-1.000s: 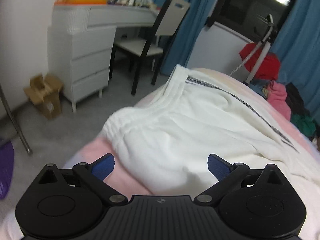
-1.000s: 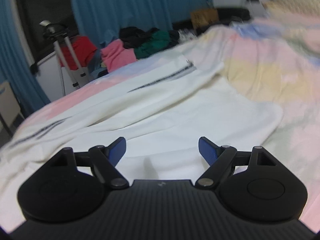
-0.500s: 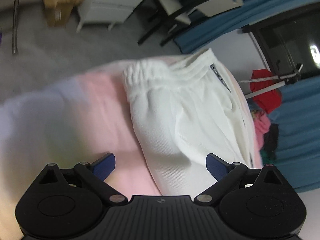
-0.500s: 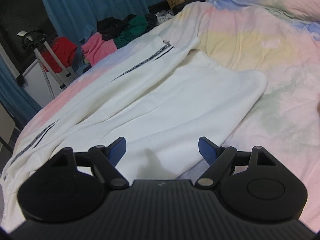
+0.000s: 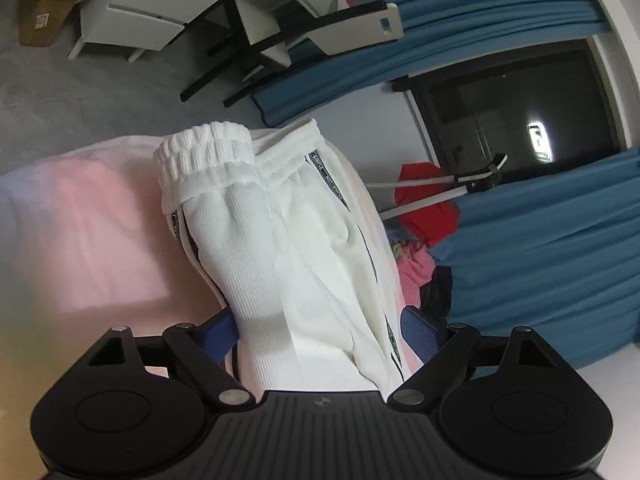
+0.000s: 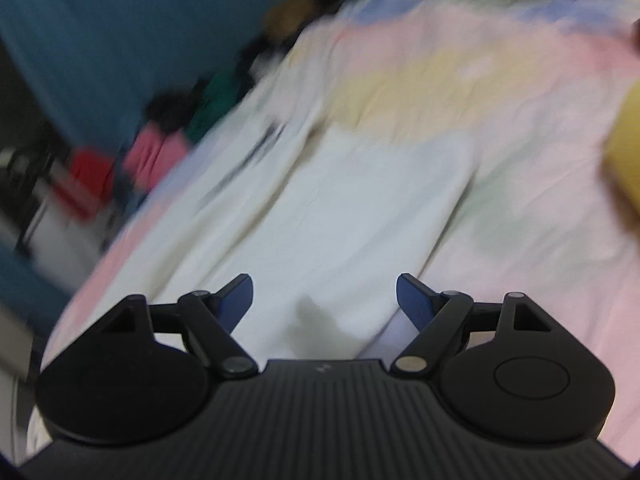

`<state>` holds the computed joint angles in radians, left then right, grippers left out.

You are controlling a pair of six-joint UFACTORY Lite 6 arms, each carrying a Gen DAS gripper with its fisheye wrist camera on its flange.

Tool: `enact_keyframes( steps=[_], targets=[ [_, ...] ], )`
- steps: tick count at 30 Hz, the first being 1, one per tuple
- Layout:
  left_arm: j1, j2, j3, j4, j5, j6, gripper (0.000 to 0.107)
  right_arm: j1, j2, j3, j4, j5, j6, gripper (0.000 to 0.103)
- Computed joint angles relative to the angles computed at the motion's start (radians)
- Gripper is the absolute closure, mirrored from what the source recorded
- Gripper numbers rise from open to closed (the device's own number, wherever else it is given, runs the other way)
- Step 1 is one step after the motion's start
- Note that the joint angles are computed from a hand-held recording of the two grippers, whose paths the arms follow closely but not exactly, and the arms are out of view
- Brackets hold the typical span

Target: Fold clothes

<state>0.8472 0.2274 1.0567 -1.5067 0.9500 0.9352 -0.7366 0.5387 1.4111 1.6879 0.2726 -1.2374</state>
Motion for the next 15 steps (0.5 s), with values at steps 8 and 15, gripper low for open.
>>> enact_keyframes(
  steps=[8,15],
  targets=[
    [-0.051,0.061,0.061,0.243,-0.075,-0.274,0.033,-0.072,0.213,0.221,-0.301,0.065,0.471,0.022],
    [-0.119,0.052,0.029,0.17,-0.13,-0.232,0.037,-0.098,0.464,0.504,-0.49,0.155,0.754,0.02]
  ],
)
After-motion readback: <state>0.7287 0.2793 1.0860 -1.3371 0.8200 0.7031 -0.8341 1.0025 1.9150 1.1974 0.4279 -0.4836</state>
